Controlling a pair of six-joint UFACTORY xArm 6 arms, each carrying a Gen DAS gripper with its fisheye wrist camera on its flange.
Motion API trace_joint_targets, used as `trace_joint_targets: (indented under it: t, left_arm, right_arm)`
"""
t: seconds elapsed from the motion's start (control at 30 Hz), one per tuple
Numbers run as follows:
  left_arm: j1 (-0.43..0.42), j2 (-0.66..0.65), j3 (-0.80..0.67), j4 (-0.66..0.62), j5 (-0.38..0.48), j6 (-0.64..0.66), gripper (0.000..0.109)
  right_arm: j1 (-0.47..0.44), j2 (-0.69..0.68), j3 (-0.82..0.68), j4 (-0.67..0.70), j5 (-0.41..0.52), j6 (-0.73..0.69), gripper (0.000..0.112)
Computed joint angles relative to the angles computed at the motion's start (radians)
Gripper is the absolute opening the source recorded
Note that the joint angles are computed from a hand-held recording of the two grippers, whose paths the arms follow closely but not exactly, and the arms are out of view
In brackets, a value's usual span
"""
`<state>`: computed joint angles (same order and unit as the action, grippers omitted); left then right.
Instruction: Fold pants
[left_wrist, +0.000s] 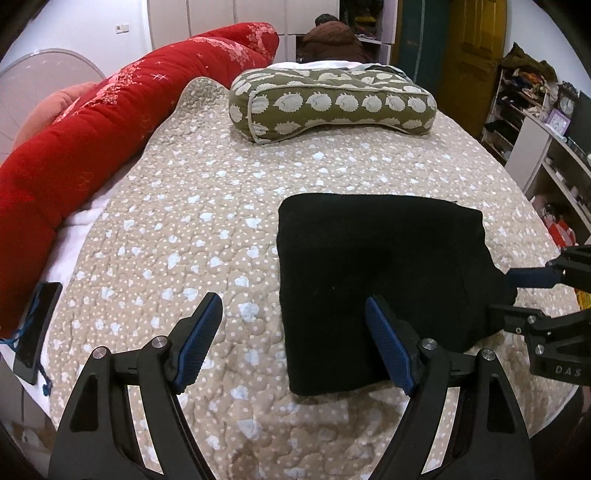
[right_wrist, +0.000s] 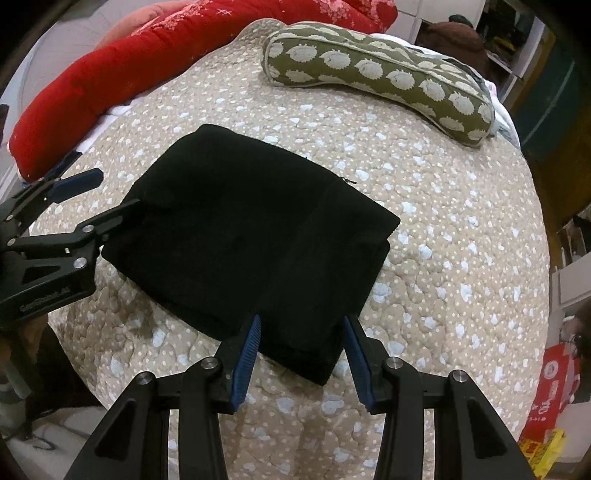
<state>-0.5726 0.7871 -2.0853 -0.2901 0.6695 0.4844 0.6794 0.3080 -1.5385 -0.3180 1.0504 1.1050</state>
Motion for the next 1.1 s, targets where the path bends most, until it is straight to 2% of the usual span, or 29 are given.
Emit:
trace_joint_targets:
  t: [0.17, 0.4, 0.9, 1.1]
  left_arm:
    - [0.003, -0.023, 0.028, -0.001, 0.011, -0.002, 0.081]
    - [0.001, -0.070, 0.106, 0.044, -0.030, -0.030, 0.081]
    - [0.009, -0.049, 0.073, 0.031, 0.019, -0.044, 0.081]
    - [0.007, -0.056, 0.085, 0.032, 0.013, -0.042, 0.081]
  right_arm:
    - [0.004, -0.016, 0.017, -0.003, -0.010, 0.015, 0.044]
    - [0.019, -0.020, 0.017, 0.003, -0.012, -0.002, 0.044]
    - [0.004, -0.089, 0.118, -0.010, -0.096, 0.097, 0.044]
    - [0.005, -0.092, 0.122, -0.019, -0.111, 0.116, 0.044]
